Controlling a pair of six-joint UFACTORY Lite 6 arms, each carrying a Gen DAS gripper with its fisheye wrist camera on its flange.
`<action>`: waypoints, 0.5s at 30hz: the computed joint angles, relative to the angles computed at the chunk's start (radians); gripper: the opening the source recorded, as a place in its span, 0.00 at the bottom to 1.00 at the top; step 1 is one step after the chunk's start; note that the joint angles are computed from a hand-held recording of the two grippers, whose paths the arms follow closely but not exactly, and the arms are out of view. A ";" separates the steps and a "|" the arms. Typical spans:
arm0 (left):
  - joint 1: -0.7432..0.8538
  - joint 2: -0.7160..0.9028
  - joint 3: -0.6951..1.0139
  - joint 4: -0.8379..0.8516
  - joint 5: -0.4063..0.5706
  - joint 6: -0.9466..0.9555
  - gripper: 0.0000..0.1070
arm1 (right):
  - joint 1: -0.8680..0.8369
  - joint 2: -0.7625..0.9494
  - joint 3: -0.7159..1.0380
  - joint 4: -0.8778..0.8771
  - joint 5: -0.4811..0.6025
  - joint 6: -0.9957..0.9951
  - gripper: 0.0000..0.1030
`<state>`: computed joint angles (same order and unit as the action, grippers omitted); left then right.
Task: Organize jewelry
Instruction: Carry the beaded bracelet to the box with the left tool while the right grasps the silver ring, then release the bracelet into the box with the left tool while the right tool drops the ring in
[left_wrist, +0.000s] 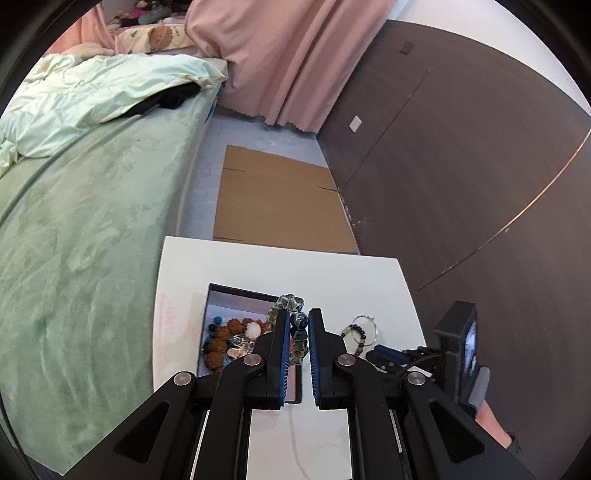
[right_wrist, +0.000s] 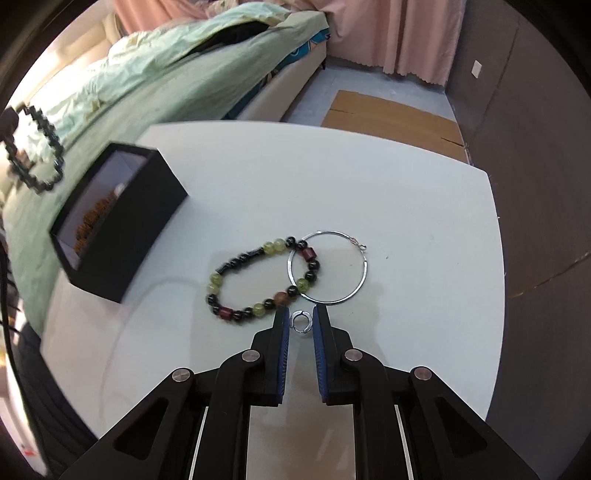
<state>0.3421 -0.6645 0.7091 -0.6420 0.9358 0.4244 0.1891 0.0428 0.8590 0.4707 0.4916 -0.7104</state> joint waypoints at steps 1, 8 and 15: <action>0.013 0.005 -0.001 -0.005 0.004 0.010 0.09 | 0.000 -0.007 0.002 0.009 0.005 0.002 0.14; 0.095 0.038 -0.020 -0.066 0.011 0.100 0.09 | 0.037 -0.095 -0.004 0.074 0.055 0.041 0.14; 0.101 0.146 -0.013 -0.091 -0.009 0.114 0.18 | 0.082 -0.130 0.057 0.155 0.124 0.084 0.14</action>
<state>0.4430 -0.5180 0.6965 -0.7325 0.9268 0.5382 0.2711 -0.0870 0.9159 0.6262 0.6158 -0.6265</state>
